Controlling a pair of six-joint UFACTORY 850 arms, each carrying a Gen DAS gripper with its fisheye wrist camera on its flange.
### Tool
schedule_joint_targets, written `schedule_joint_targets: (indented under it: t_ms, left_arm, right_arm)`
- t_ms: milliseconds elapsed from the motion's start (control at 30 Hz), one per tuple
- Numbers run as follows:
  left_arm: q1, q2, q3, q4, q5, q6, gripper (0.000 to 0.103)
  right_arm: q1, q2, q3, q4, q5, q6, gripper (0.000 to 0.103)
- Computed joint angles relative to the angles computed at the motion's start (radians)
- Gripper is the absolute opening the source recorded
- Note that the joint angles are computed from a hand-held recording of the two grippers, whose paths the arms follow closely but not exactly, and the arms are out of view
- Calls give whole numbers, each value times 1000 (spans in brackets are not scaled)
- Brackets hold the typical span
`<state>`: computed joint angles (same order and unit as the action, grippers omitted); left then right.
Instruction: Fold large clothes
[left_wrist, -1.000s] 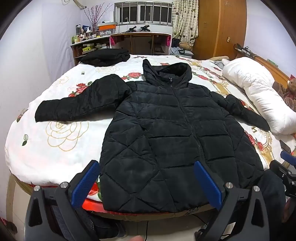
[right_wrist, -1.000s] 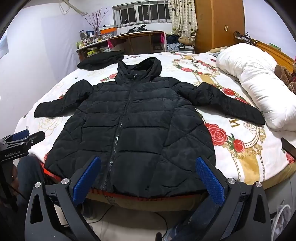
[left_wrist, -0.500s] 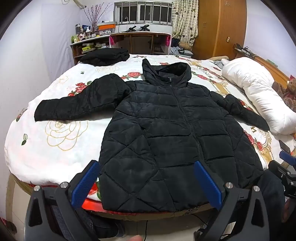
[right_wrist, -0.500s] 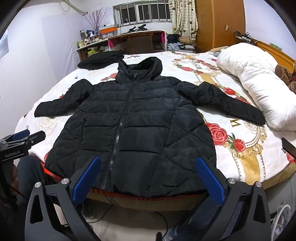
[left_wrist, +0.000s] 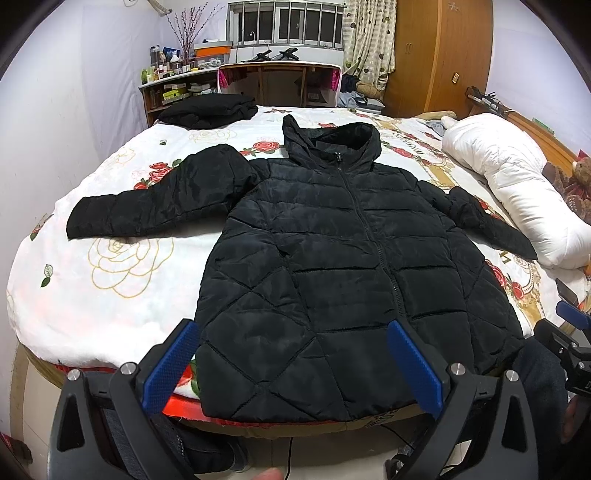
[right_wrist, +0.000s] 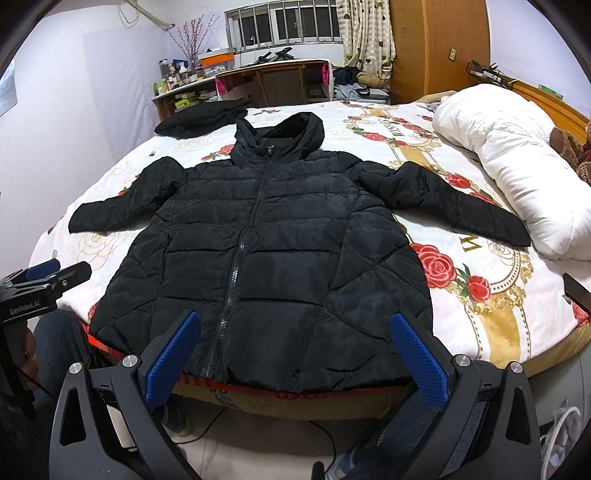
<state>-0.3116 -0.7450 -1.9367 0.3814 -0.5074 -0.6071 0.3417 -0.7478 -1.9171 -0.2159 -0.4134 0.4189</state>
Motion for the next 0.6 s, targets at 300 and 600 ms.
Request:
schedule_joint_targets:
  t_ms: [300, 600]
  left_arm:
    - [4, 5, 15, -19, 10, 21, 102]
    - [8, -10, -10, -51, -3, 57, 102]
  right_arm:
    - [-1, -3, -5, 8, -2, -8, 102]
    - [-11, -8, -18, 29, -10, -35, 102]
